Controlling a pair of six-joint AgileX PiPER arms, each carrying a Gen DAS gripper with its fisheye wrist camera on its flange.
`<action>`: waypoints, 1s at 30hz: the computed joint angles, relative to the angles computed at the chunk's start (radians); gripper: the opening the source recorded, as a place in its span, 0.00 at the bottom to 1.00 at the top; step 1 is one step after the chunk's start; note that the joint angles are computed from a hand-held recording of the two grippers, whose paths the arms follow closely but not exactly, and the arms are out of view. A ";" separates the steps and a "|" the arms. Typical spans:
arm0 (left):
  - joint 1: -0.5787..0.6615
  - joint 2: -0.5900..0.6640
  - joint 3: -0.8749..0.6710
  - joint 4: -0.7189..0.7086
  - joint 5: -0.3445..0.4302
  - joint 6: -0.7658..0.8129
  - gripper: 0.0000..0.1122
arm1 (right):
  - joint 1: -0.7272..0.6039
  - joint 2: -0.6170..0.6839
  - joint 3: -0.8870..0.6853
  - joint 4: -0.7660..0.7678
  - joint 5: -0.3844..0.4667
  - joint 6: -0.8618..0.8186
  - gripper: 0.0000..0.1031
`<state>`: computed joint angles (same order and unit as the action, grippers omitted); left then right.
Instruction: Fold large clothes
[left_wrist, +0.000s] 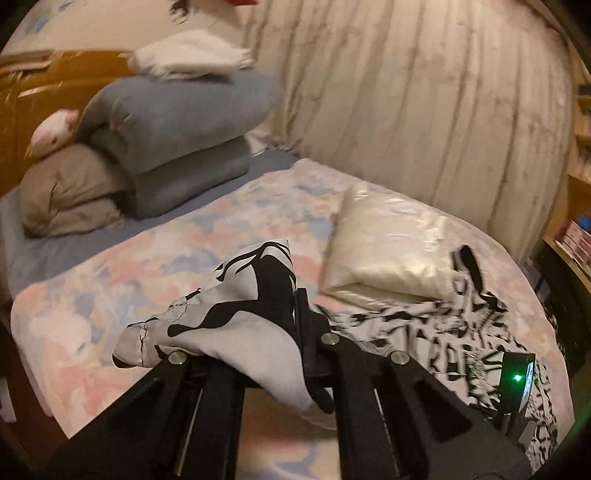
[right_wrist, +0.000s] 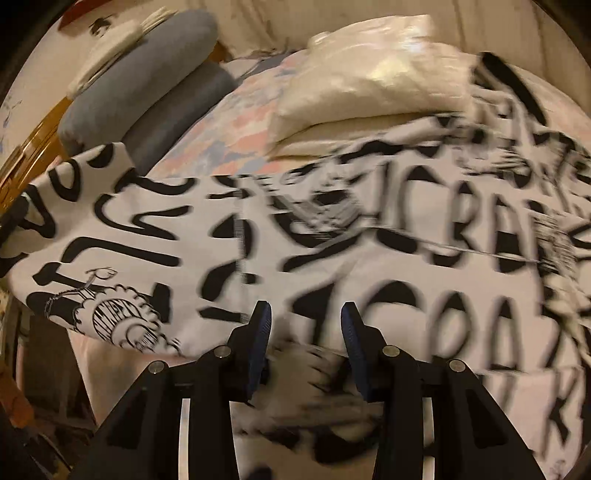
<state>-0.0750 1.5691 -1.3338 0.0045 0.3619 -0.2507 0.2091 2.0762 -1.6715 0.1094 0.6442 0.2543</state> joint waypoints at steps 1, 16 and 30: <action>-0.038 -0.010 -0.006 0.043 0.006 -0.043 0.03 | -0.017 -0.042 0.055 -0.006 -0.017 0.007 0.38; -0.732 0.393 -0.513 0.493 0.342 -0.402 0.03 | -0.533 -0.616 0.665 0.206 -0.125 -0.368 0.39; -0.712 0.664 -0.637 -0.146 0.415 0.025 0.53 | -0.911 -0.557 0.717 0.580 -0.038 -0.873 0.50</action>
<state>-0.7873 2.2326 -1.9706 -0.1413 0.7772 -0.2262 -0.7024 1.5188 -0.9541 0.6899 0.6065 -0.6187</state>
